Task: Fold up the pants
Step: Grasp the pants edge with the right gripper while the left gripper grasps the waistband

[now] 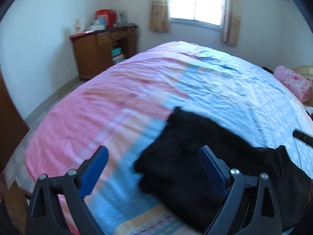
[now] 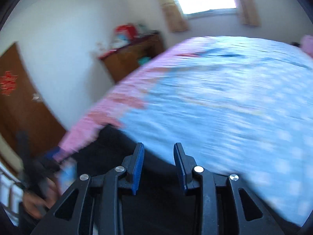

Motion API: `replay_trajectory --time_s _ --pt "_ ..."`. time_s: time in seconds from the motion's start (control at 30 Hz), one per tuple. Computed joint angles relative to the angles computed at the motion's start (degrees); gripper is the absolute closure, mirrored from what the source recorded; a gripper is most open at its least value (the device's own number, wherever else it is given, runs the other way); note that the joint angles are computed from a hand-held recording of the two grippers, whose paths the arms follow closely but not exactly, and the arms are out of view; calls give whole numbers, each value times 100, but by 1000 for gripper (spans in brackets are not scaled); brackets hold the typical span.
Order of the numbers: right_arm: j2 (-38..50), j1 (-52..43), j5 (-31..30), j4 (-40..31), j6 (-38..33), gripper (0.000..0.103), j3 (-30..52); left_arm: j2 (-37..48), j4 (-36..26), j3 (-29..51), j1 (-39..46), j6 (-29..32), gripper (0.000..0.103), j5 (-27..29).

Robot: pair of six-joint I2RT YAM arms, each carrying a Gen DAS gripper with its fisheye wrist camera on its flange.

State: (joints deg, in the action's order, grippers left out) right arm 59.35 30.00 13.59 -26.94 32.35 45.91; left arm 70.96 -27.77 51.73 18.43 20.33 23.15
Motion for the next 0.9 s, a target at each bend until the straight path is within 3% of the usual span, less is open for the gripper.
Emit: replay_trajectory --time_s 0.07,0.17,0.27,0.37,0.5,0.57,0.6,0.67,0.77,0.83,0.9 --pt "-667 -624 -111 -723 -108 70 -317 68 90 -15 -444 -204 7 -234" --pt "-1302 -1288 -590 -1199 -105 70 -644 237 427 -145 -992 -547 7 -632" --pt "-1511 -1014 -511 -1106 -46 70 -817 548 668 -191 -1329 -747 7 -1132" --pt "-905 -838 -745 -723 -181 70 -838 720 876 -316 -1417 -756 7 -1578" --pt "641 -1106 -328 -346 -95 70 -725 988 748 -142 -1098 -917 2 -1304" --pt "513 -1594 -734 249 101 73 -1066 1323 448 142 -858 -1066 0 -933" --pt "500 -1776 -878 331 198 82 -1100 1370 416 179 -794 -1080 0 -830" --pt "436 -1931 -752 514 212 83 -1208 1267 471 96 -826 -1041 0 -911" --pt "-268 -2211 -859 549 504 85 -1589 1026 388 24 -731 -1023 2 -805" --pt "-1260 -1992 -729 23 487 84 -1688 665 415 -64 -693 -1120 4 -931" --pt "-1849 -1178 -173 -590 459 83 -1581 315 428 -73 -722 -1081 4 -810"
